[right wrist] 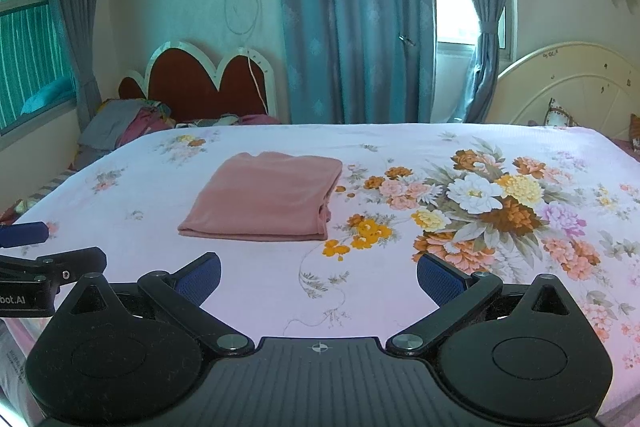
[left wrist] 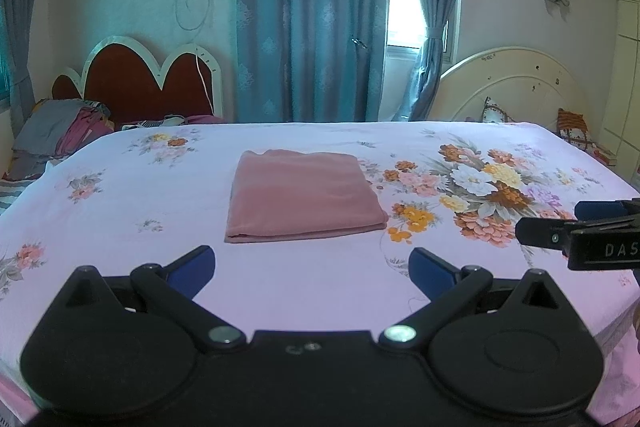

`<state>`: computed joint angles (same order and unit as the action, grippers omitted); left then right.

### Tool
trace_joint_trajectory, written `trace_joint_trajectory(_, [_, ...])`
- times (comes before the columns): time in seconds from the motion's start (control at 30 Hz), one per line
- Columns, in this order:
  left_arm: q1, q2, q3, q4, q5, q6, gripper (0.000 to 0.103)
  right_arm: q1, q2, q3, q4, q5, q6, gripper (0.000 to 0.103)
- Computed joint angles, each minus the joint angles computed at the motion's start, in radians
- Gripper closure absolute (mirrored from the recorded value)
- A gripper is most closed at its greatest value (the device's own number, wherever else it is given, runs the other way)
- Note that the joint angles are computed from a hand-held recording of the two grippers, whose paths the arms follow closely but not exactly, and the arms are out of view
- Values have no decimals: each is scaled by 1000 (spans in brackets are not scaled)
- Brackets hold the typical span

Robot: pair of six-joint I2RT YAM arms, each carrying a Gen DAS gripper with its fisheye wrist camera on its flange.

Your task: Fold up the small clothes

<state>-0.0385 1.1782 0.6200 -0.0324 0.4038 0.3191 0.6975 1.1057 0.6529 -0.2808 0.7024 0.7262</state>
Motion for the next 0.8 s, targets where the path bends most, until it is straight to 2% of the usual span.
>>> trace_joint_trajectory(0.8, [27,30,21,7,20,8,0,22,21,2,27,11,-4,0])
